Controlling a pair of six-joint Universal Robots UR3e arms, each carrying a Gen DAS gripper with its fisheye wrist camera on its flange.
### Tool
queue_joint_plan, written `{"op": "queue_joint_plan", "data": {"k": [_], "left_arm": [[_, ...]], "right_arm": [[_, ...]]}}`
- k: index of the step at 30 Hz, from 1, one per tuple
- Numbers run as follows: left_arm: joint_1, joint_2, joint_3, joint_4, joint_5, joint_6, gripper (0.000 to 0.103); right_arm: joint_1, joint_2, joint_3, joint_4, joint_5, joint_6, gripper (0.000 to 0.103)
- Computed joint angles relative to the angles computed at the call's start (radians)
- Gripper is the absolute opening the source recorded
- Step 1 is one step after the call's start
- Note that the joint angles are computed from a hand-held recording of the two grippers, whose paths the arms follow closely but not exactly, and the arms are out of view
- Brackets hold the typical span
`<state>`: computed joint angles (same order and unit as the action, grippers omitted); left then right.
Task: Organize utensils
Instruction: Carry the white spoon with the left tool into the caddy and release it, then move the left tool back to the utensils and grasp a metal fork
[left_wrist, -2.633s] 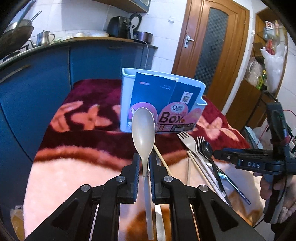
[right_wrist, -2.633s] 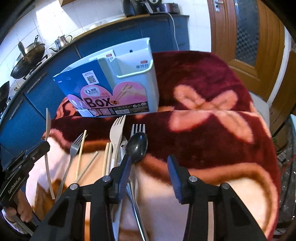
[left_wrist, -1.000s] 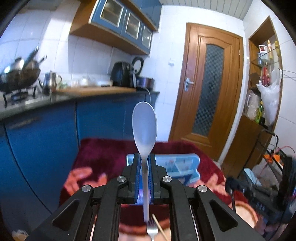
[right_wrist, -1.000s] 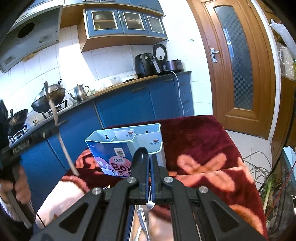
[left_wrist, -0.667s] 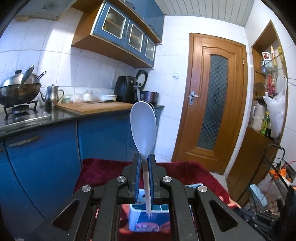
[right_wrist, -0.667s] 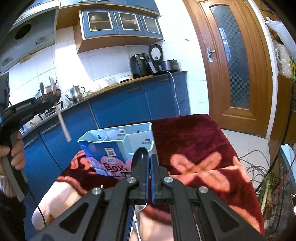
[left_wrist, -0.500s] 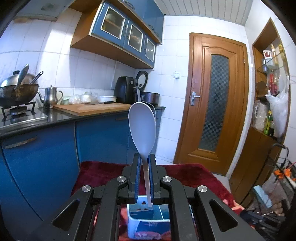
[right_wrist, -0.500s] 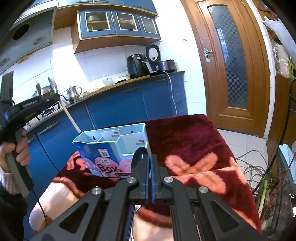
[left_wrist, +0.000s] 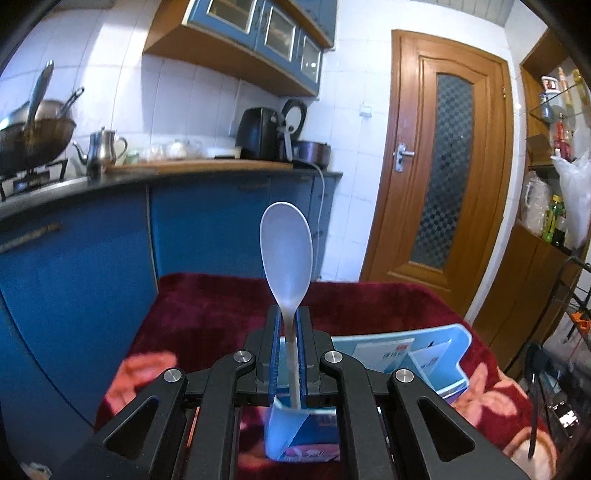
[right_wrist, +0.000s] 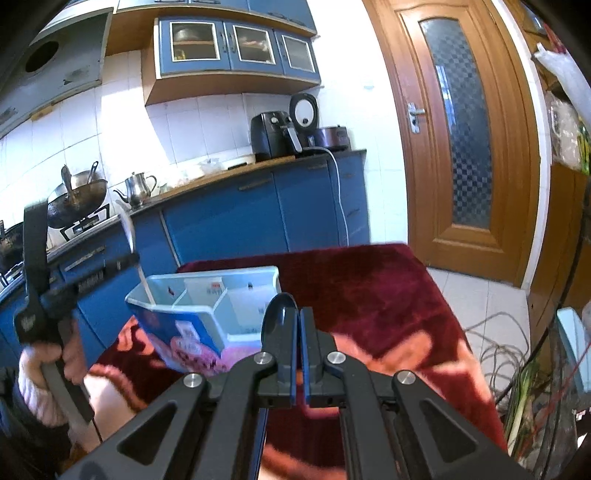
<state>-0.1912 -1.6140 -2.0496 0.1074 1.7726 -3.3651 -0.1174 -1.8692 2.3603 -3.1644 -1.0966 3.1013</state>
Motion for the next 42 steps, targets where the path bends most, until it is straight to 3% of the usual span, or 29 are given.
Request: {"op": "queue_joint_plan", "data": {"k": [6, 9, 13, 22, 27, 29, 33, 42], "left_arm": [[0.017, -0.004, -0.023, 0.009, -0.028, -0.019, 0.008], [0.022, -0.003, -0.030, 0.014, -0.037, -0.018, 0.008], [0.018, -0.018, -0.030, 0.025, -0.035, -0.017, 0.008], [0.033, -0.029, -0.037, 0.036, -0.050, -0.017, 0.008], [0.031, -0.012, -0.040, 0.013, -0.063, -0.018, 0.009], [0.030, 0.000, -0.040, -0.005, -0.068, -0.020, 0.013], [0.028, 0.031, -0.049, -0.034, -0.083, -0.031, 0.022], [-0.013, 0.115, -0.070, -0.100, -0.051, -0.030, 0.026]], "right_arm": [[0.096, 0.234, -0.167, -0.182, -0.074, 0.095, 0.003], [0.167, 0.356, -0.266, -0.273, -0.159, 0.112, 0.003], [0.263, 0.518, -0.391, -0.391, -0.291, 0.093, 0.003], [0.364, 0.718, -0.518, -0.538, -0.434, 0.015, 0.003], [0.368, 0.716, -0.473, -0.568, -0.423, -0.015, 0.003], [0.367, 0.702, -0.456, -0.560, -0.414, -0.021, 0.005], [0.358, 0.660, -0.426, -0.531, -0.401, -0.017, 0.021], [0.295, 0.498, -0.307, -0.446, -0.311, 0.029, 0.023]]}}
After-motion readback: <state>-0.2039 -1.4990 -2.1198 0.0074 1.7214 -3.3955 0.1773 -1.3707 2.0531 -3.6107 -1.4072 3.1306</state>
